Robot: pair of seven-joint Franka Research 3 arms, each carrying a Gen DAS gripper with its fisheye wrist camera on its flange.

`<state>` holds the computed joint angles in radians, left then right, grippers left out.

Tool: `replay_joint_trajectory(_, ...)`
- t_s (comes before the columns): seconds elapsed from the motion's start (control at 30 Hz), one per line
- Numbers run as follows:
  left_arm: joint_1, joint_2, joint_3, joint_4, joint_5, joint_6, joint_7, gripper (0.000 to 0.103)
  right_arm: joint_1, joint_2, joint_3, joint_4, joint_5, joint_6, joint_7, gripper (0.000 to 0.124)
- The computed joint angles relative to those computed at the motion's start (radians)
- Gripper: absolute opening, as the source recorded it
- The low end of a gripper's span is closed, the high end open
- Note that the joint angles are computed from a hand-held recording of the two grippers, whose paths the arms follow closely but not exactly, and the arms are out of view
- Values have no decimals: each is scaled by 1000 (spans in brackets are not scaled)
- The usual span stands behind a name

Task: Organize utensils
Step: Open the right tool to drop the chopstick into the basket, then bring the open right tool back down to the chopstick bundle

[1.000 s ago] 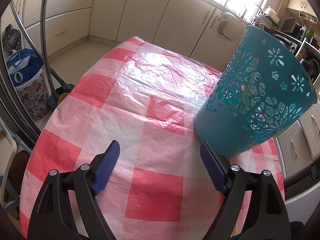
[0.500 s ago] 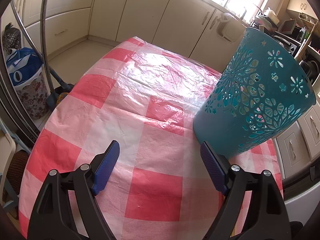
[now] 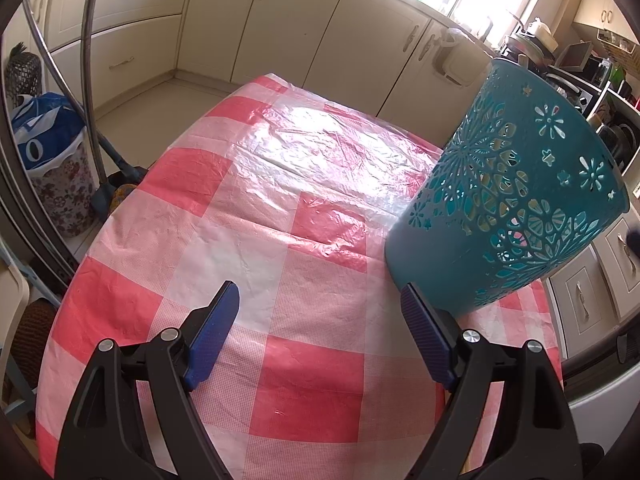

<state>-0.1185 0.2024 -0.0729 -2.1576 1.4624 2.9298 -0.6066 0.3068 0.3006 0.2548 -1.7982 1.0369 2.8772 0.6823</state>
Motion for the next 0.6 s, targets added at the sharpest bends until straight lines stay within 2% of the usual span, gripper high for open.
replay_joint_trajectory(0.13,2,1,4,2,39,12,-42,80,22,-41,-19,-128,-27,21,58,40)
replay_joint_trajectory(0.23,7,1,2,2,69,20,-74,80,36,-48,-43,-198,-78,25,155,40)
replay_joint_trajectory(0.37,15,-1,-2,2,97,26,-103,80,38,-51,-51,-245,-132,28,224,40)
replay_joint_trajectory(0.6,21,0,-10,2,99,25,-104,80,28,-45,-35,-265,-177,50,253,41)
